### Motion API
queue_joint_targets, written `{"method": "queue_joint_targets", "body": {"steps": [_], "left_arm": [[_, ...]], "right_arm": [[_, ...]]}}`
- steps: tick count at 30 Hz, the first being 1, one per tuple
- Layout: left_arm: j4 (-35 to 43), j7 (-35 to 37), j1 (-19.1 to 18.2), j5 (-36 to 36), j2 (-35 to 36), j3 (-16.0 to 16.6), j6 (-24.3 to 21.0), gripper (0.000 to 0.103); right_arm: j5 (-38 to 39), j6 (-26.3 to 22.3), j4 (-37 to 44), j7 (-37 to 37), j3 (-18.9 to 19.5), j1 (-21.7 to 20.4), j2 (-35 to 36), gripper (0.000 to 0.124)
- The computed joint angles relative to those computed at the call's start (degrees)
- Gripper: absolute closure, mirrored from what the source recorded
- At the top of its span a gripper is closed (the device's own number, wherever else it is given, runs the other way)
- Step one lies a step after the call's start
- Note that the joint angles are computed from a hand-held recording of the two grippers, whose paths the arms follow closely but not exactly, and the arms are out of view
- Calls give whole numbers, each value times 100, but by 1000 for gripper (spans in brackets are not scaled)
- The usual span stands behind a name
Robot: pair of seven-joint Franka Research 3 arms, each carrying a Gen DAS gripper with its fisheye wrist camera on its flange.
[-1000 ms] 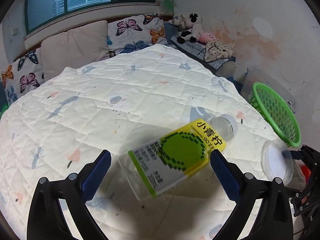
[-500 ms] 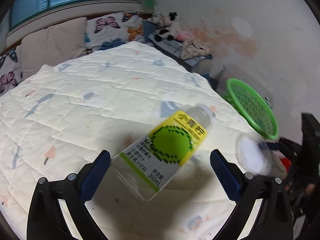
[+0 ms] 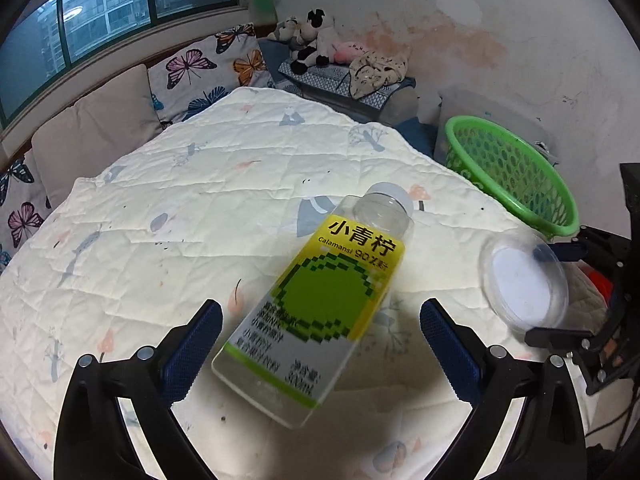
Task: Collect trash
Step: 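Grasp the yellow-green lime juice bottle with the left tool while the right tool holds the lid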
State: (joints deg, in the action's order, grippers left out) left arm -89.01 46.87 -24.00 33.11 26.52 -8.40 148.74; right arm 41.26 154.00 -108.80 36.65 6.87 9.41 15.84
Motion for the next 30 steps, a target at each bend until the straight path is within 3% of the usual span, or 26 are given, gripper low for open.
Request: {"method": "queue_joint_targets", "body": {"steps": [10,13,16,23,30], "left_arm": [[771,127,-168,-24,539,79,-503,7],[1031,350,-184,-88,700,51,-713,19],[1250,494,-167,-255,822,18,-879,23],[1752,595,-261,-496,1105,50,-1217,24],[1857,504,-359,-538,1137,63,-1164,45]], "right_arm": [[50,109,-69,36,15,-35,-65,31],[141,74,-139,-38,3,-68,-155,31],[256,14,-196,-112,-26,-107,-254,31],[534,-239,-207,-223,-125,-184,-416,31],[734,-207,-125,-220,-270,-278,-500,31]]}}
